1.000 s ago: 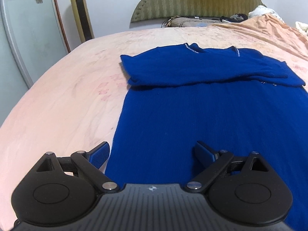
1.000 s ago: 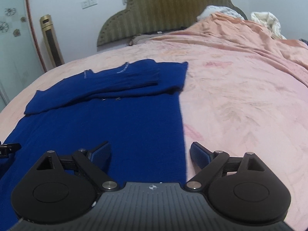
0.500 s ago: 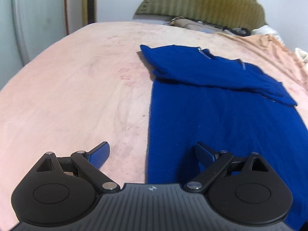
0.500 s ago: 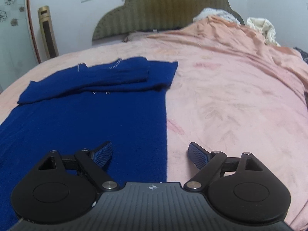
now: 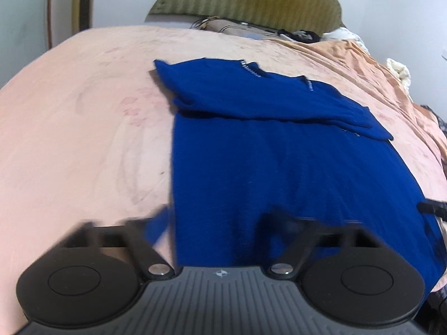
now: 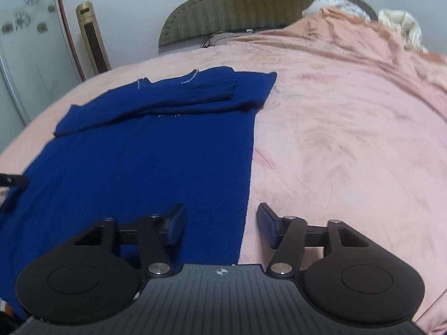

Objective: Fold small clothes
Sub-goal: 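Move both grippers toward the sweater hem, then grasp the sweater hem with the left gripper while the right gripper grasps it too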

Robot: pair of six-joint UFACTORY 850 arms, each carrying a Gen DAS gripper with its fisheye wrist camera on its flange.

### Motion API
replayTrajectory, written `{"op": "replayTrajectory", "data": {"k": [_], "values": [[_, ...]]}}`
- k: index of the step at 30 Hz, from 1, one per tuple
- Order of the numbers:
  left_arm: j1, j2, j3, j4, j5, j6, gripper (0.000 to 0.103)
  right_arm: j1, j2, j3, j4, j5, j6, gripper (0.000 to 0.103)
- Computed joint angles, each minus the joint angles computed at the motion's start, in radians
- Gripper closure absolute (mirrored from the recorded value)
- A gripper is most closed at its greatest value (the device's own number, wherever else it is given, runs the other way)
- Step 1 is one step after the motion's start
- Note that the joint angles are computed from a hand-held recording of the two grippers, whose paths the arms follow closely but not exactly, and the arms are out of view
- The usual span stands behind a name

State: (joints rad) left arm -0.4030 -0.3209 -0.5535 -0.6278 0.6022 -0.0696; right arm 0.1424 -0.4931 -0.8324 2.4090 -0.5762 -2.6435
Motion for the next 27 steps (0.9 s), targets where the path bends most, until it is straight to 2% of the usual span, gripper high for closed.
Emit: {"op": "replayTrajectory", "data": {"k": [2, 3, 4, 7, 10, 16, 19, 23, 25, 26, 27], "values": [[0.015, -0.003, 0.002, 0.101, 0.002, -0.118, 0.088, 0.001, -0.001, -0.003, -0.003, -0.005, 0.008, 0.084], [0.017, -0.006, -0.003, 0.126, -0.001, -0.155, 0.093, -0.006, -0.004, -0.008, -0.025, -0.010, 0.049, 0.097], [0.011, -0.013, -0.011, 0.113, -0.001, -0.150, 0.093, -0.014, -0.008, -0.013, -0.056, -0.025, 0.096, 0.097], [-0.028, -0.013, -0.028, -0.023, 0.017, -0.013, 0.095, -0.015, -0.008, -0.014, -0.045, -0.048, 0.095, 0.097], [-0.023, 0.006, -0.027, -0.033, 0.044, -0.006, 0.095, -0.016, 0.001, -0.020, -0.033, -0.084, 0.101, 0.097], [0.008, -0.017, -0.100, -0.193, 0.075, 0.169, 0.098, 0.012, -0.025, -0.105, 0.087, -0.069, -0.007, 0.097], [0.041, -0.065, -0.157, -0.225, 0.056, 0.214, 0.098, 0.034, -0.067, -0.171, 0.164, -0.049, -0.069, 0.098], [0.054, -0.118, -0.213, -0.336, 0.026, 0.318, 0.098, 0.055, -0.137, -0.253, 0.258, -0.015, -0.113, 0.097], [0.050, -0.104, -0.192, -0.302, 0.023, 0.267, 0.097, 0.059, -0.160, -0.284, 0.258, 0.035, -0.077, 0.093], [0.048, -0.096, -0.180, -0.293, 0.022, 0.249, 0.096, 0.057, -0.162, -0.283, 0.246, 0.043, -0.050, 0.084], [0.046, -0.085, -0.168, -0.293, 0.009, 0.248, 0.095, 0.053, -0.158, -0.273, 0.248, 0.035, -0.039, 0.081]]}}
